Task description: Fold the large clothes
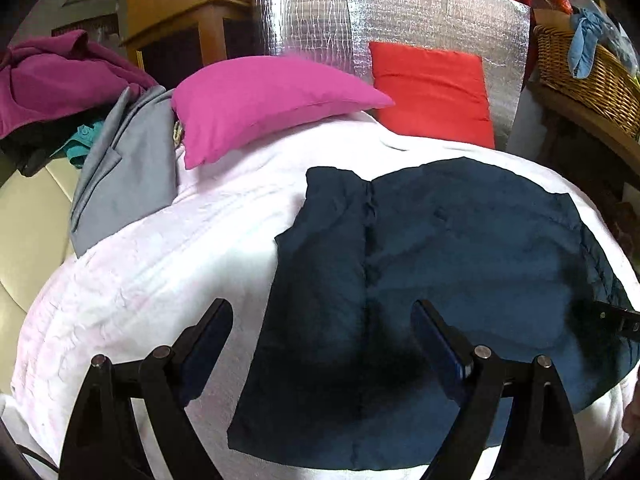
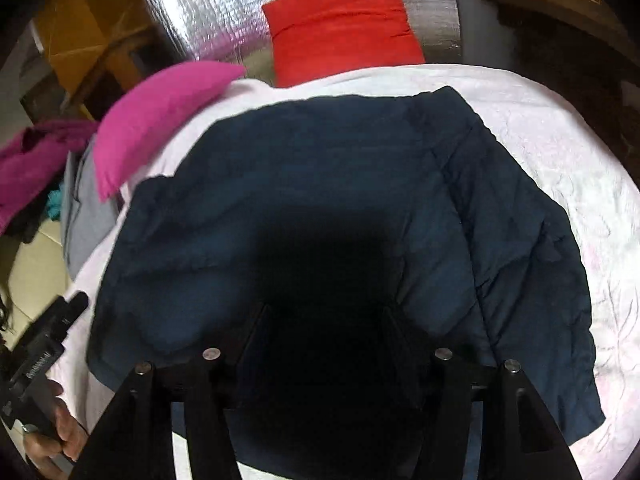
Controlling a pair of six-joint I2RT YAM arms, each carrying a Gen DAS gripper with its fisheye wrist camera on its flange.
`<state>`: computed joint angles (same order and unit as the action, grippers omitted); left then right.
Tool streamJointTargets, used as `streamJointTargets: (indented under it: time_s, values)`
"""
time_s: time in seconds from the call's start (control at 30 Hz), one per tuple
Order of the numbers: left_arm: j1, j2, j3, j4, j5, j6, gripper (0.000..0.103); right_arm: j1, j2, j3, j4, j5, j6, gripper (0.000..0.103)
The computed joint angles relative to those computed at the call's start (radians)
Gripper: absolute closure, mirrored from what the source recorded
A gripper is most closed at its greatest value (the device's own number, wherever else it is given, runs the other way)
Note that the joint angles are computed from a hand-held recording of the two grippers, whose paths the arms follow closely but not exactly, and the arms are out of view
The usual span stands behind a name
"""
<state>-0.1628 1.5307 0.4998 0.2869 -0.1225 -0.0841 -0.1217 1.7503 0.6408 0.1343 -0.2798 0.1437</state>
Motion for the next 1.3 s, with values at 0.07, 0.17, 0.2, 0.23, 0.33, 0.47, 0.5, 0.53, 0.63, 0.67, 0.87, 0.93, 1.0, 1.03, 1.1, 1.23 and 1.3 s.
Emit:
streamJointTargets:
  time_s: [0.07,0.17,0.2,0.23,0.33,0.47,0.5,0.53,0.63,0.67,0.87,0.93,1.0,1.03,1.1,1.23,1.3]
  values:
    - [0.003,0.023,0.013,0.011,-0.001,-0.001,0.012,0.003,-0.041,-0.016,-0.016,-0.006,0.018,0.044]
    - [-0.001,0.041,0.028,0.019,-0.012,0.001,0.012,0.022,-0.101,0.006,-0.004,-0.003,0.054,0.044]
    - [-0.001,0.044,0.03,0.021,-0.013,0.0,0.012,0.032,-0.107,0.02,-0.008,-0.003,0.061,0.044]
    - [-0.001,0.044,0.031,0.022,-0.012,-0.003,0.012,0.053,-0.091,0.063,-0.02,-0.006,0.071,0.044]
    - [-0.002,0.06,0.038,0.026,-0.018,-0.003,0.012,0.135,0.016,0.236,-0.069,0.036,0.104,0.044]
    - [0.0,0.091,0.055,0.04,-0.038,0.005,0.012,0.213,0.238,0.537,-0.188,0.039,0.151,0.044]
    - [0.007,0.1,0.063,0.035,-0.029,0.0,0.012,0.232,0.32,0.647,-0.246,0.04,0.166,0.044]
    - [0.012,0.111,0.073,0.03,-0.025,-0.005,0.012,0.24,0.368,0.708,-0.276,0.044,0.176,0.044]
    - [0.026,0.153,0.112,-0.01,-0.025,-0.028,0.012,0.271,0.54,0.928,-0.379,0.11,0.202,0.043]
    - [0.039,0.169,0.13,-0.032,-0.004,-0.037,0.012,0.278,0.57,0.965,-0.39,0.143,0.198,0.041]
    - [0.114,0.172,0.142,-0.043,0.06,-0.048,0.012,0.228,0.486,0.866,-0.338,0.059,0.194,0.043]
    - [0.156,0.164,0.134,-0.031,0.115,-0.064,0.012,0.162,0.359,0.699,-0.249,0.013,0.196,0.042]
    - [0.225,0.179,0.157,-0.052,0.237,-0.072,0.012,0.078,0.253,0.552,-0.164,-0.03,0.184,0.032]
    - [0.251,0.194,0.175,-0.073,0.294,-0.069,0.012,0.015,0.2,0.476,-0.123,-0.047,0.175,0.028]
    - [0.314,0.242,0.229,-0.128,0.443,-0.075,0.012,-0.119,0.157,0.399,-0.101,-0.089,0.135,0.023]
    - [0.363,0.343,0.325,-0.219,0.602,-0.108,0.012,-0.348,0.251,0.444,-0.187,-0.227,0.082,0.023]
    - [0.368,0.387,0.366,-0.256,0.665,-0.105,0.012,-0.428,0.339,0.501,-0.234,-0.302,0.034,0.023]
